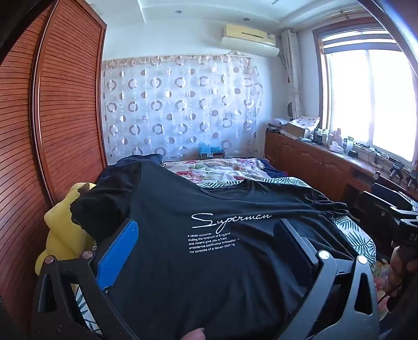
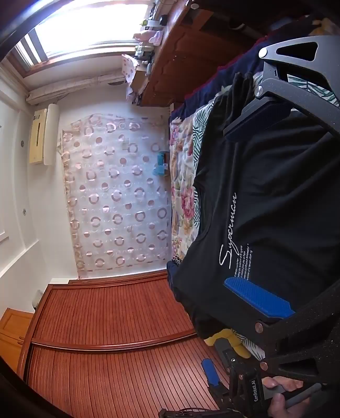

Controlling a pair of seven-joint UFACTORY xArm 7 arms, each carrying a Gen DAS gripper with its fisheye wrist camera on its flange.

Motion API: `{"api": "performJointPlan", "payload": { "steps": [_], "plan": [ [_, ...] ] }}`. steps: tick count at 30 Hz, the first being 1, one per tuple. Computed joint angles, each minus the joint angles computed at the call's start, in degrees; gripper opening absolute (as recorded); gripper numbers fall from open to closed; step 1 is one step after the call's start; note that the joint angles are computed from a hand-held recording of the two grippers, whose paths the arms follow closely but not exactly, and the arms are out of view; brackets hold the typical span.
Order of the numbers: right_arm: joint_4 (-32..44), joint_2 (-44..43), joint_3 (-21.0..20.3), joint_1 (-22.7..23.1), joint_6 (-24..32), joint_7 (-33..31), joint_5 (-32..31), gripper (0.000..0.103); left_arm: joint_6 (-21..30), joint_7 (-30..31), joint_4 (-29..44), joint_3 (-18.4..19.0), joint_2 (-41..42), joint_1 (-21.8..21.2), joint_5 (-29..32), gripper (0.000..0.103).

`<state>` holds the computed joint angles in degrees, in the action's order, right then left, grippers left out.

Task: Fold small clothes

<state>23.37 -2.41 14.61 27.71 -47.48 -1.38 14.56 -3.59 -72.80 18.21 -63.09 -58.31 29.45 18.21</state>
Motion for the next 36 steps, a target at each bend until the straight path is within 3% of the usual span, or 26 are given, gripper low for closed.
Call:
{"api": "performJointPlan", "payload": {
  "steps": [22, 36],
  "plan": [
    [0.9, 0.5, 0.4, 0.6, 0.7, -1.2, 1.3, 0.103, 1.2, 1.3, 0.1, 2.3, 1.0, -1.2, 0.7, 0.103],
    [0.1, 0.3, -0.2, -0.3, -0.1, 0.5, -1.2, 0.103, 1.7, 1.6, -0.2, 2.9, 0.8, -1.9, 0.9, 0.103]
  ]
}}
